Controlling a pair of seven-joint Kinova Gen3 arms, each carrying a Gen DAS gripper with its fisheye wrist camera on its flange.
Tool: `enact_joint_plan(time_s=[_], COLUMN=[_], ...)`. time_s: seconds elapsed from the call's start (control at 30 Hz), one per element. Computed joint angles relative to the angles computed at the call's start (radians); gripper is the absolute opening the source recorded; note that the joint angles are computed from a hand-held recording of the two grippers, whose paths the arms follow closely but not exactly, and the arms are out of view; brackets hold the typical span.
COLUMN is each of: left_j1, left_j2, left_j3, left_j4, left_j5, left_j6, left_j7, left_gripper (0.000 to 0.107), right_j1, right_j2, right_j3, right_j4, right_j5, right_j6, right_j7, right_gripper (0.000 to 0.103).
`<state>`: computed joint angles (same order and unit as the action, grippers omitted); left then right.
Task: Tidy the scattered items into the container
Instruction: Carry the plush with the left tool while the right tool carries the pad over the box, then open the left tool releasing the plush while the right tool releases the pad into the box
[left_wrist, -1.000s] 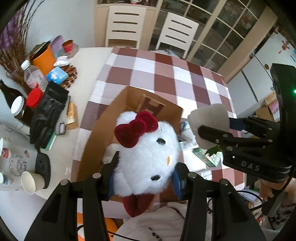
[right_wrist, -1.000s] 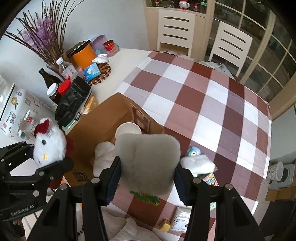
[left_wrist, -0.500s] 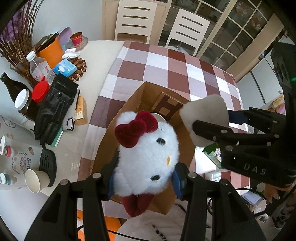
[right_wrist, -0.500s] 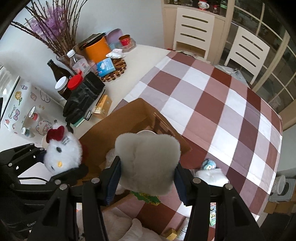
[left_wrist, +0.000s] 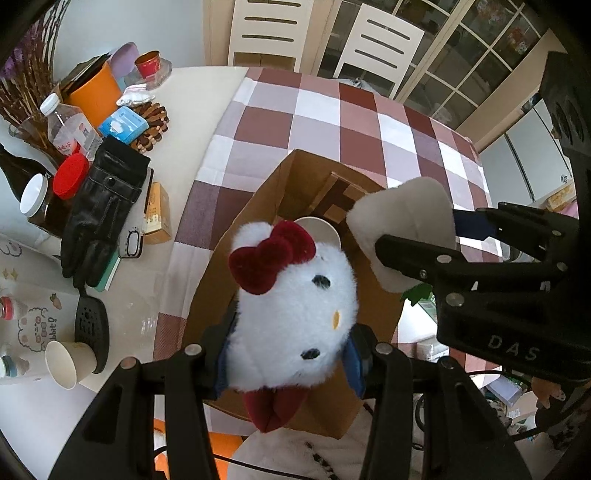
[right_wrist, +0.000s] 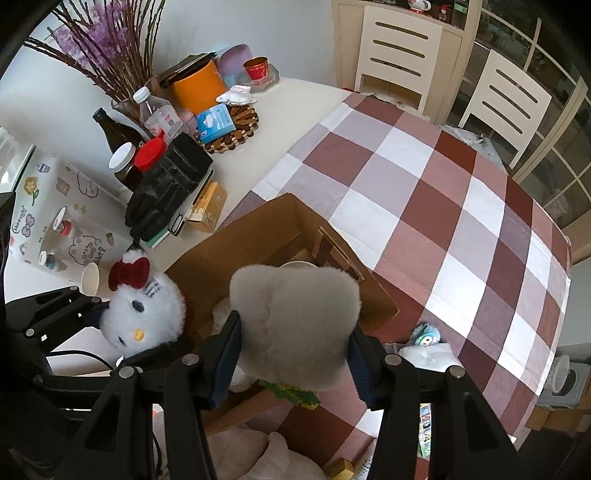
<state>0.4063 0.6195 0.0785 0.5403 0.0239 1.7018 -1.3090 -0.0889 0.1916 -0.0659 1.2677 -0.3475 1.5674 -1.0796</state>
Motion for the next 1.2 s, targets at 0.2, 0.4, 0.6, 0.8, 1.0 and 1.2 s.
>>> enact_joint_plan(time_s=[0.2,0.4,0.6,0.8,1.0,1.2], left_j1=[-0.004,-0.004,-0.003,0.004,0.016,0.019], left_j2=[0.015,0.022,0.033,0.043,0.046,0.055], left_j3=[0.000,0.000,-0.002,-0.008,-0.019,-0.023], left_j4=[-0.023,-0.032,-0.049,-0.062,-0.078,-0.103], left_j5=[0.002,0.006,0.006,-0.004,-0.026,-0.034], left_j6=[0.018,0.024,0.037,0.053,0.065,0.083], left_j7=[-0.009,-0.014,-0.013,-0.011,-0.011,-0.002], left_gripper=[0.049,0.049,0.049,0.050,0.081,0.081], right_j1=[-0.009,-0.017,-0.023,-0.030,-0.014,0.004], right_j2=[0.003,0.003,0.004,0.001,0.015,0.001], right_j3=[-0.003,-0.004,-0.007,-0.008,-0.005,0.014], right_j4=[0.006,0.008,0.009,0.015,-0.009,-0.006], right_j5=[0.000,0.006,0.010,0.010,-0.016,0.001], right_j6=[-0.004,-0.010,-0.013,-0.029,-0.007,-0.032], right_j7=[-0.017,-0.041,-0.054,-0.077,-0.075,-0.125], right_gripper=[0.054,0.054,0.054,0.056,0.075,0.077])
